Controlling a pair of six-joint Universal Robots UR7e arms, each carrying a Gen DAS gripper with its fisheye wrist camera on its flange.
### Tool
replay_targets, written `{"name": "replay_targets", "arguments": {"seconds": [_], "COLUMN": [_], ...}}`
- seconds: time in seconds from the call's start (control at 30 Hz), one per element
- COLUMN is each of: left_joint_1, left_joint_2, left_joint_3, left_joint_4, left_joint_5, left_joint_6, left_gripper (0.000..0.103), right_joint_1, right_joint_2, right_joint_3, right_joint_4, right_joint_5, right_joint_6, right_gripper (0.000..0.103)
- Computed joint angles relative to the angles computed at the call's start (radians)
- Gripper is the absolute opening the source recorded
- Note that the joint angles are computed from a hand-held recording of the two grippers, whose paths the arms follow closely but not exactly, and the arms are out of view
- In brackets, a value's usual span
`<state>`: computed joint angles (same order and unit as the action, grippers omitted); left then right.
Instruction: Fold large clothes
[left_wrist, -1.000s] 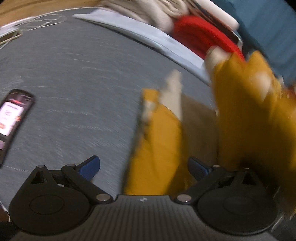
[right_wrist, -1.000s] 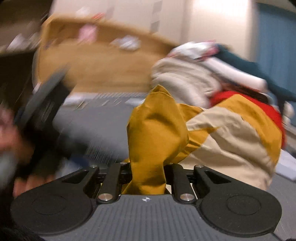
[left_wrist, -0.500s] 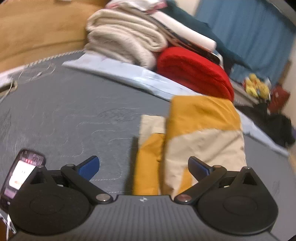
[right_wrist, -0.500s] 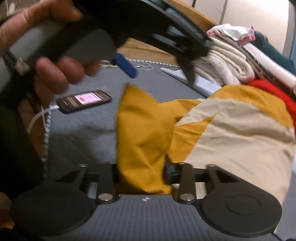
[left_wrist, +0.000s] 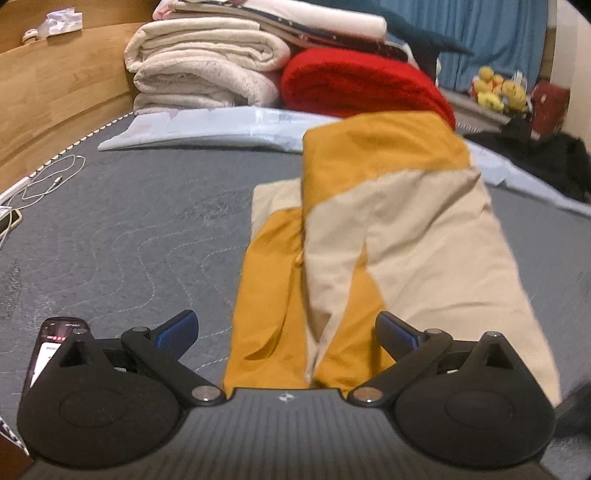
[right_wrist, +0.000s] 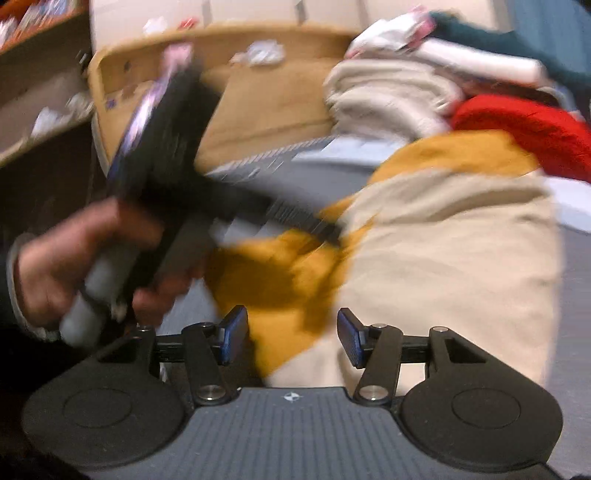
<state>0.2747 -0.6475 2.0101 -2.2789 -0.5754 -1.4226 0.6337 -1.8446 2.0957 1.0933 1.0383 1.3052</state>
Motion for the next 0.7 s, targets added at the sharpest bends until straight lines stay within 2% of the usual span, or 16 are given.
{"name": "replay_targets", "arguments": {"seconds": [0.1, 0.17, 0.23, 0.3, 0.37, 0.43, 0.47, 0.57, 0.63, 0.7], "left_joint_1": [0.008, 0.013, 0.016, 0.018, 0.019, 0.025, 0.029, 0.034, 0.026, 0.008], "left_joint_2": [0.001, 0.006, 0.012, 0.016, 0.014, 0.007, 0.002, -0.013, -0.032, -0.068], "left_joint_3": [-0.001, -0.005, -0.004, 0.003, 0.026, 0.053, 0.064, 0.095, 0.092, 0.09], "left_joint_4": [0.016, 0.026, 0.031, 0.031, 0.017, -0.002, -0.013, -0.051, -0.01, 0.022], "left_joint_5": [-0.015, -0.021, -0.027, -0.037, -0.05, -0.071, -0.086, -0.13, -0.147, -0.151], "left_joint_6": [-0.004, -0.005, 0.001, 0.005, 0.004, -0.012, -0.019, -0.038, -0.083, -0.099], "left_gripper": [0.102, 0.103, 0.103, 0.103, 0.103, 0.103, 0.103, 0.103, 0.103, 0.103], "right_joint_1": [-0.074, -0.106, -0.068, -0.03, -0.006, 0.011, -0.011, -0.132, -0.138, -0.137], "right_joint_2": [-0.05, -0.085, -0.088, -0.061, -0.043, -0.017, -0.011, -0.039, -0.052, -0.043], "right_joint_3": [-0.038, -0.048, -0.073, -0.078, -0.057, -0.021, 0.008, 0.096, 0.102, 0.073], "right_joint_4": [0.06, 0.009, -0.097, -0.152, -0.212, -0.289, -0.325, -0.372, -0.358, -0.296], "right_joint_5": [-0.134, -0.227, -0.214, -0.147, -0.064, 0.062, 0.084, 0.005, 0.001, -0.004], "right_joint_6": [0.025, 0.105, 0.242, 0.3, 0.3, 0.289, 0.253, 0.087, 0.08, 0.082], "right_gripper": [0.056, 0.056, 0.056, 0.055, 0.052, 0.052, 0.052, 0.052, 0.052, 0.052]}}
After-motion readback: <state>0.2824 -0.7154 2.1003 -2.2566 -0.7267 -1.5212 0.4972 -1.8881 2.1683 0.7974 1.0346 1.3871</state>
